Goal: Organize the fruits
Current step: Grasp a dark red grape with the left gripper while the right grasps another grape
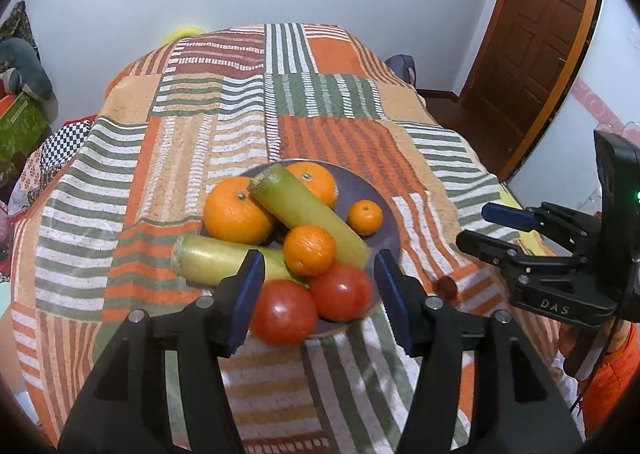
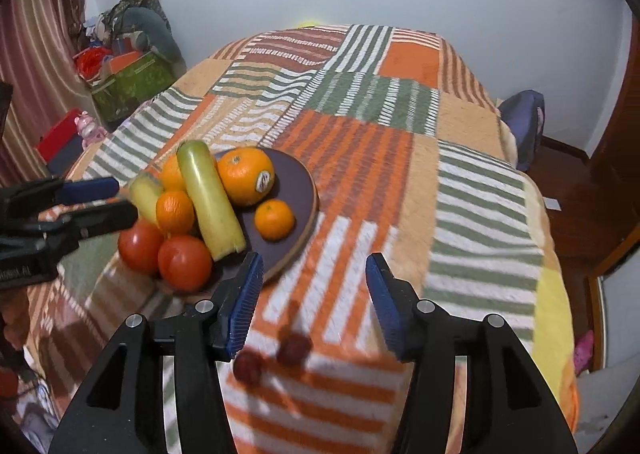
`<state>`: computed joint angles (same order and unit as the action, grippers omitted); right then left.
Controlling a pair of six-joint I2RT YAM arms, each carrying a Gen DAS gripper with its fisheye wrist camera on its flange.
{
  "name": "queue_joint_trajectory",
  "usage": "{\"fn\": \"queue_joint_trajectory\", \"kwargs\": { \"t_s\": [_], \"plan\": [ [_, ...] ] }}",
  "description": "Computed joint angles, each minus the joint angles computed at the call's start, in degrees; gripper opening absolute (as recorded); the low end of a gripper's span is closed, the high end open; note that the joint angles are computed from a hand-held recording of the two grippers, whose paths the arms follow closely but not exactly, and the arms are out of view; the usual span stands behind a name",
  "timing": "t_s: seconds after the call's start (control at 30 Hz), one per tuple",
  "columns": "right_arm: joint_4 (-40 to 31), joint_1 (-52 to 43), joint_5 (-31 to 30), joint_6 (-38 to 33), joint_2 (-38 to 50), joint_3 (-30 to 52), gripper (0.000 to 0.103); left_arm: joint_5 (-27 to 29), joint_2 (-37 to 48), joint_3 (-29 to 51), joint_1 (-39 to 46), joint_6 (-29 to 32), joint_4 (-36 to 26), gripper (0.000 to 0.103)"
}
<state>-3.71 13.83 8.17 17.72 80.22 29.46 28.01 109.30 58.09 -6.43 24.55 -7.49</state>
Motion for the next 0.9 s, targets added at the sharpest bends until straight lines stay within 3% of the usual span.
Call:
{"fn": "queue_joint_trajectory", "kwargs": {
  "t_s": [0.2,0.27,0.33,0.6,0.67,0.8,0.9],
  "plan": [
    [1.1,0.0,-2.9,0.6,-1.4,-4.0,0.048,-0.4,-2.8,-4.8,-1.0,0.1,0.4,0.057],
    [2.6,0.0,-4.1,1.0,0.3,-4.8,0.037,-0.8,-3.1,-6.0,-1.6,-0.3,0.8,0.057],
    [4.0,0.0,-5.4,1.8,2.0,-5.2,0.032,-1.2,-3.1,-6.9,-2.2,-0.4,1.2,0.057],
    [9.8,-1.4,-9.5,2.7,8.4,-5.8,0.031,-2.9,-3.0,-9.7,-4.7,-0.2,2.7,0.057],
    [11.2,-1.5,-9.8,2.6,9.6,-6.2,0.023,-3.0,-2.5,-9.5,-5.3,-0.4,2.4,0.056],
    [11.6,-1.6,-9.3,2.6,6.9,-7.9,0.019,-3.0,-1.3,-8.7,-7.1,0.1,1.3,0.046],
    [10.2,-2.5,-9.2,2.4,3.3,-9.4,0.019,-2.9,0.1,-7.7,-8.8,-0.1,0.7,0.043]
  ]
}}
